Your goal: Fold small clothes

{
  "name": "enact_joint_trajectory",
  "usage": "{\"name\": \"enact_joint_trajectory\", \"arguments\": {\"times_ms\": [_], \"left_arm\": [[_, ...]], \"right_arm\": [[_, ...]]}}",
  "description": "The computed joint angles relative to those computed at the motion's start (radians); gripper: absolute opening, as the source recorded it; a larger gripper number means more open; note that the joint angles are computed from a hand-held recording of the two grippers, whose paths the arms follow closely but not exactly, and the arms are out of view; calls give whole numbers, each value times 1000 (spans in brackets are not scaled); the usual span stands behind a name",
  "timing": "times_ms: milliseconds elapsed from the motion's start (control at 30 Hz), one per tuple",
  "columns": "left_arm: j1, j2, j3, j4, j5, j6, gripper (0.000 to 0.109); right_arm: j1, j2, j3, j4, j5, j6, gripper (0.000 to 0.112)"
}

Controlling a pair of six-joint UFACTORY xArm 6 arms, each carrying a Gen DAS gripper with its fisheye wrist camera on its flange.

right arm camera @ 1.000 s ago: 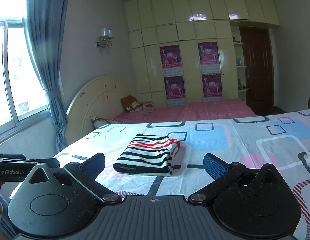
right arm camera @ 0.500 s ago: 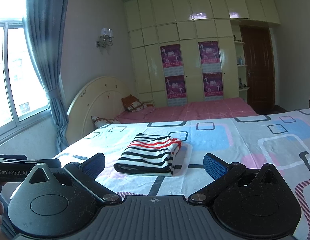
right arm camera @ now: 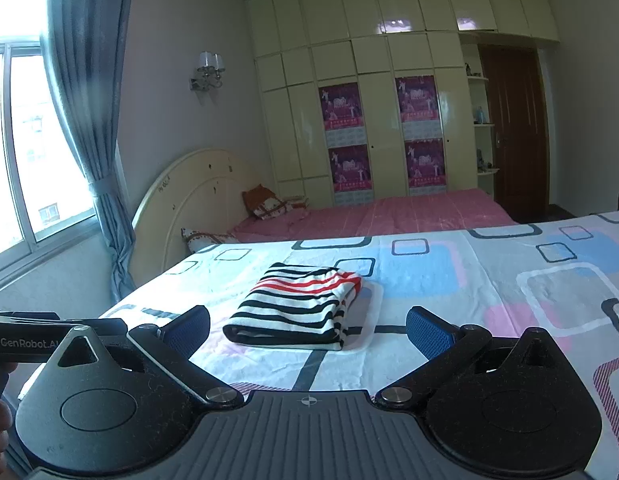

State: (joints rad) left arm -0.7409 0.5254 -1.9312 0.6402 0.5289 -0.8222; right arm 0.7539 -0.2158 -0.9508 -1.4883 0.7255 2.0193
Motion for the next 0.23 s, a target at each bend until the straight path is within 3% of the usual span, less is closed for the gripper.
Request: {"name": "enact_joint_trajectory", "arguments": {"times_ms": [100, 233], "left_arm": [[8, 22, -16, 28, -29, -51, 97], [11, 97, -119, -40, 9, 19, 102]], "right_arm": [[-21, 4, 2, -6, -18, 7, 103], [-51, 17, 1, 6, -38, 4, 103]]}}
